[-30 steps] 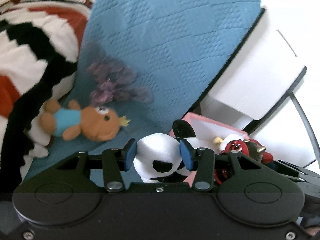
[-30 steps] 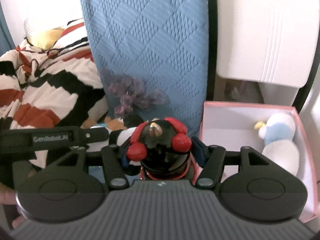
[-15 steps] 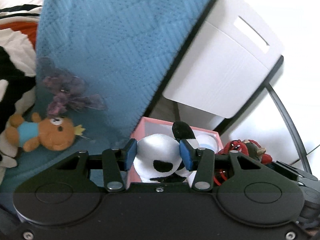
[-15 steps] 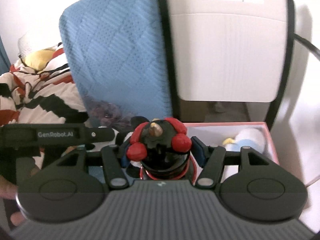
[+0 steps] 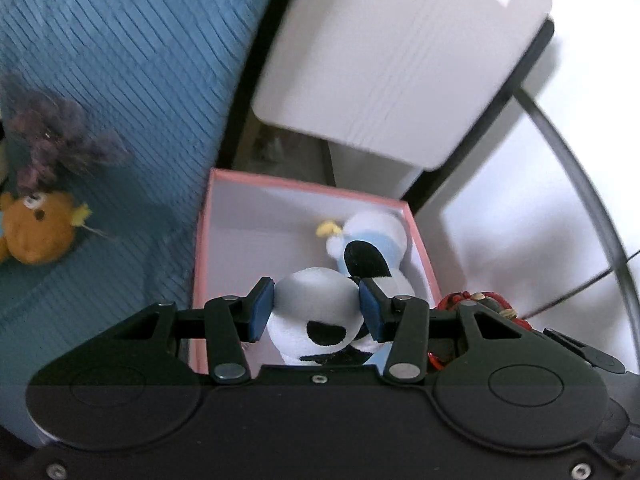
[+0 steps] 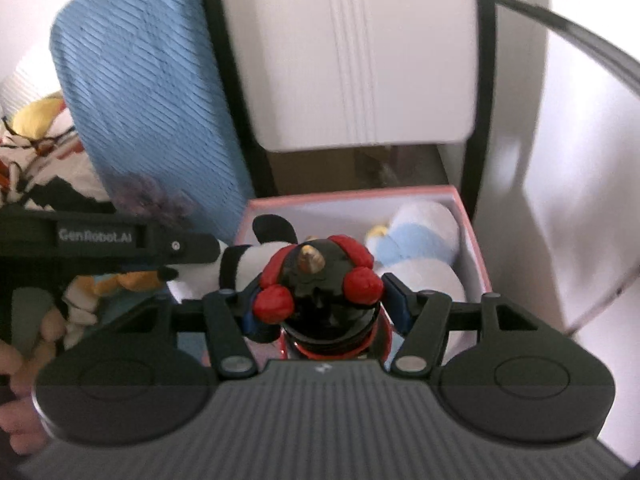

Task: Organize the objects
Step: 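Lower both grippers into the pink box and open them to drop the panda and red toy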

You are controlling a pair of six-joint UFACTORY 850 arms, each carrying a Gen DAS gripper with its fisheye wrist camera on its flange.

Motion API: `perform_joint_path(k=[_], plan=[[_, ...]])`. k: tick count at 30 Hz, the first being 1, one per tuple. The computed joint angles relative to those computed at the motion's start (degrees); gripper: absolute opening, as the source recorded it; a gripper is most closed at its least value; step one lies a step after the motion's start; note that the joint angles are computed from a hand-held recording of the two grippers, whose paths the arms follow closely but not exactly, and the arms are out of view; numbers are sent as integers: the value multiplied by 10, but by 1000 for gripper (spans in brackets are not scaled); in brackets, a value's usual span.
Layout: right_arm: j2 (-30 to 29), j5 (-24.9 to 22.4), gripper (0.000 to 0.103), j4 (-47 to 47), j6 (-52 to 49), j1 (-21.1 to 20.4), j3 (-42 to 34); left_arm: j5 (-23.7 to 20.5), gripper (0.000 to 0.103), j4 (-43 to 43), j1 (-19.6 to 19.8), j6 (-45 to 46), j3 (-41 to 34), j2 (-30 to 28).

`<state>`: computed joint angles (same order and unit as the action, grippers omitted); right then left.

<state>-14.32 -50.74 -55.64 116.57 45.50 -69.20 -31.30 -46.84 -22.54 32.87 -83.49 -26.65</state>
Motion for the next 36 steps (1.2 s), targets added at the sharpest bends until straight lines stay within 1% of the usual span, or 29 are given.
perform_joint_path(k=[2, 4, 5, 8, 10, 11, 13, 18, 21, 25, 28, 31, 36], plan=[[7, 7, 63, 2, 9, 0, 21, 4, 44, 3, -11, 1, 2, -9], [16, 20, 63, 10, 21, -2, 46, 15, 44, -15, -20, 15, 11, -14], [20, 27, 63, 13, 28, -3, 57, 16, 44, -8, -24, 5, 10, -20], [34, 51, 63, 22, 49, -8, 95, 6, 44, 23, -36, -25, -3, -45], [44, 75, 63, 32, 47, -12, 122, 0, 45, 57, -48, -43, -10, -59], [44, 86, 63, 34, 51, -16, 129, 3, 45, 58, -51, -44, -7, -61], [47, 104, 63, 43, 62, -20, 148, -10, 45, 73, -52, -67, -16, -72], [44, 127, 63, 39, 77, -24, 175, -40, 42, 120, -54, -108, -35, -92], [36, 137, 63, 42, 69, -28, 179, -34, 41, 134, -56, -127, -32, -94], [35, 156, 63, 34, 75, -34, 189, -36, 41, 140, -58, -144, -37, -100], [46, 160, 63, 22, 87, -35, 197, -36, 42, 140, -59, -146, -36, -97], [46, 160, 62, 19, 64, -38, 190, -34, 45, 136, -59, -142, -32, -91], [50, 137, 62, 21, 46, -27, 175, -30, 47, 127, -56, -132, -25, -78]])
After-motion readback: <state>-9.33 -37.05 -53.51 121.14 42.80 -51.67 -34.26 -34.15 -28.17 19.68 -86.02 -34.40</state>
